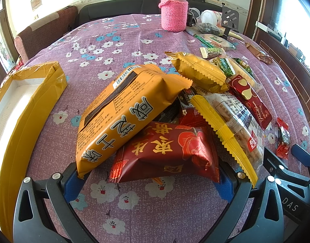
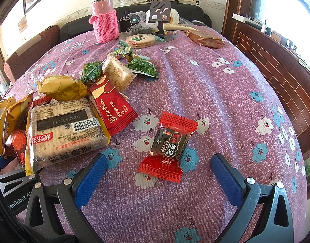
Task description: Organize snacks
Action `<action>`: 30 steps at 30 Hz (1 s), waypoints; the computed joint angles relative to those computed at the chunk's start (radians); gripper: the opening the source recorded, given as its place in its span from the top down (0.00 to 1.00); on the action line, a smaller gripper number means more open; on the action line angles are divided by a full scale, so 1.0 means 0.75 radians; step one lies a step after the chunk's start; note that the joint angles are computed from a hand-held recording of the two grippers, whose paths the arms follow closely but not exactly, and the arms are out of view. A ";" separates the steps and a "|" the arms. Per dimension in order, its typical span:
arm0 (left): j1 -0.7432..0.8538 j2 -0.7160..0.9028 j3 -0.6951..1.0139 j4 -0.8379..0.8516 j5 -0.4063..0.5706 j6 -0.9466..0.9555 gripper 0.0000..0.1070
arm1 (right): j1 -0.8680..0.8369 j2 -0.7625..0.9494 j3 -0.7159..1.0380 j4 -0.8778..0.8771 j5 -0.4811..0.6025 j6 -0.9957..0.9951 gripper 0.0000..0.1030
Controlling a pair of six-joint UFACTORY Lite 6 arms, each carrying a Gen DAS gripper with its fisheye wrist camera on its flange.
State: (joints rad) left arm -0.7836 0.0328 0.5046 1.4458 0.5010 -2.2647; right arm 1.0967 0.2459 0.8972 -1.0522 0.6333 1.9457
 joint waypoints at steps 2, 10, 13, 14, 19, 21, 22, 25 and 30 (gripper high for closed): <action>0.001 0.003 0.003 0.002 -0.001 -0.002 0.04 | 0.002 0.000 0.000 0.000 0.001 0.001 0.00; 0.014 -0.035 -0.008 -0.081 -0.059 0.147 0.04 | 0.001 0.000 0.000 0.000 0.000 0.001 0.00; 0.034 -0.057 -0.018 -0.098 -0.109 0.238 0.04 | 0.001 0.000 0.000 0.000 0.001 0.001 0.00; 0.025 -0.073 -0.034 -0.091 -0.114 0.240 0.04 | 0.002 0.001 0.001 0.001 0.002 0.000 0.00; -0.043 -0.128 -0.092 -0.077 -0.086 0.190 0.04 | 0.003 0.000 0.001 0.003 0.003 0.000 0.00; -0.060 -0.135 -0.104 -0.068 -0.072 0.163 0.04 | 0.003 0.001 0.003 0.004 0.003 -0.002 0.00; -0.066 -0.135 -0.106 -0.066 -0.065 0.152 0.04 | 0.004 0.000 0.002 0.004 0.003 -0.001 0.00; -0.096 -0.155 -0.121 -0.105 -0.061 0.181 0.04 | 0.005 -0.004 0.003 0.019 0.002 -0.001 0.00; -0.087 -0.244 -0.165 -0.212 -0.147 0.397 0.04 | 0.023 -0.023 0.023 0.188 0.024 -0.124 0.00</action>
State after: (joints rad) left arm -0.8485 -0.1503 0.3810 1.2867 0.3909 -1.9672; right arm 1.1137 0.2286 0.9146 -0.9114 0.6513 1.8528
